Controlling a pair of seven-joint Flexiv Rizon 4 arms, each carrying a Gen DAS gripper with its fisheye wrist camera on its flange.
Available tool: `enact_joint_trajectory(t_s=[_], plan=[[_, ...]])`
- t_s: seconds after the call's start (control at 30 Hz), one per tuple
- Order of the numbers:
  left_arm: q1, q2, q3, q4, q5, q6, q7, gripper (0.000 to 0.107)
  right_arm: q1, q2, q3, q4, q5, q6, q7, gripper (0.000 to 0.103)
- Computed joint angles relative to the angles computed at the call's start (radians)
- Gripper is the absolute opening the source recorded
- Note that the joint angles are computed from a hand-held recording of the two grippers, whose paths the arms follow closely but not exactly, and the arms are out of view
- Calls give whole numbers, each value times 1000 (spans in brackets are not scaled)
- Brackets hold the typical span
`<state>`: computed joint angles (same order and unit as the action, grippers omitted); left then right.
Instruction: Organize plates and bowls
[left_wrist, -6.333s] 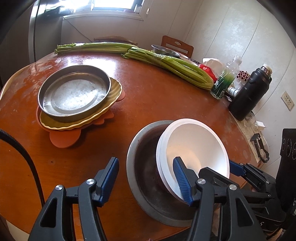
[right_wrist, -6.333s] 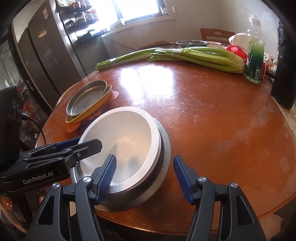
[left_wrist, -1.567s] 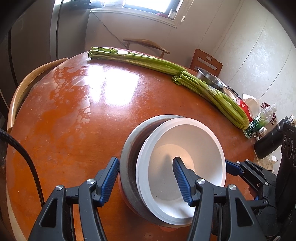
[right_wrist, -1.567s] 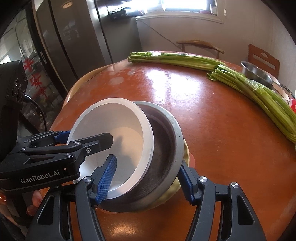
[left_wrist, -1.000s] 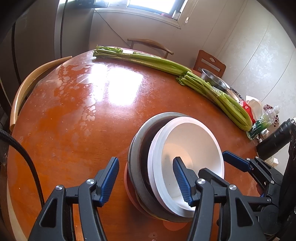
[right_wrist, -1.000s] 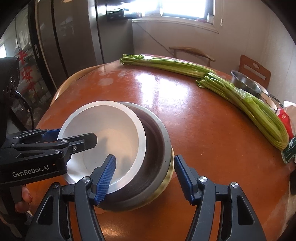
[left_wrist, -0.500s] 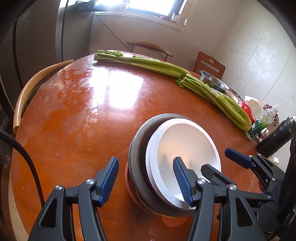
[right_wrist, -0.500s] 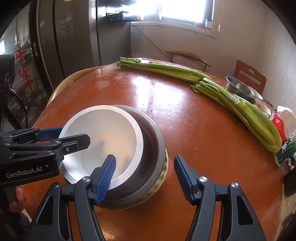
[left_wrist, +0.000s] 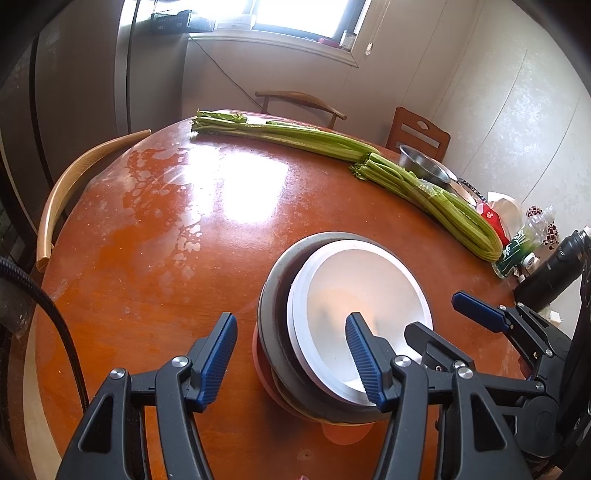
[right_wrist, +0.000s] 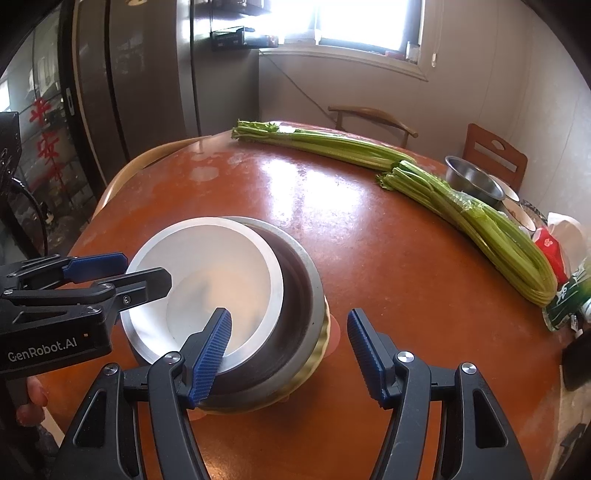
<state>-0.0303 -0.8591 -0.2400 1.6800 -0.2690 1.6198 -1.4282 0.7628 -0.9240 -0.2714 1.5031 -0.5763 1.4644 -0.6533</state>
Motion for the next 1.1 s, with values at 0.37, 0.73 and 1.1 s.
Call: enact_joint_trajectory(t_s=[0.37, 0.73, 1.1], plan=[[-15, 21, 15, 36, 15, 42, -23, 61, 59, 16, -80, 50, 15, 57, 30, 67], [-85, 74, 94, 105, 35, 116, -76, 61, 205, 52, -243, 180, 105, 177, 31, 68], [-173, 129, 162, 213, 46, 208, -132, 62, 389, 79, -394, 351, 300, 283, -50, 69]])
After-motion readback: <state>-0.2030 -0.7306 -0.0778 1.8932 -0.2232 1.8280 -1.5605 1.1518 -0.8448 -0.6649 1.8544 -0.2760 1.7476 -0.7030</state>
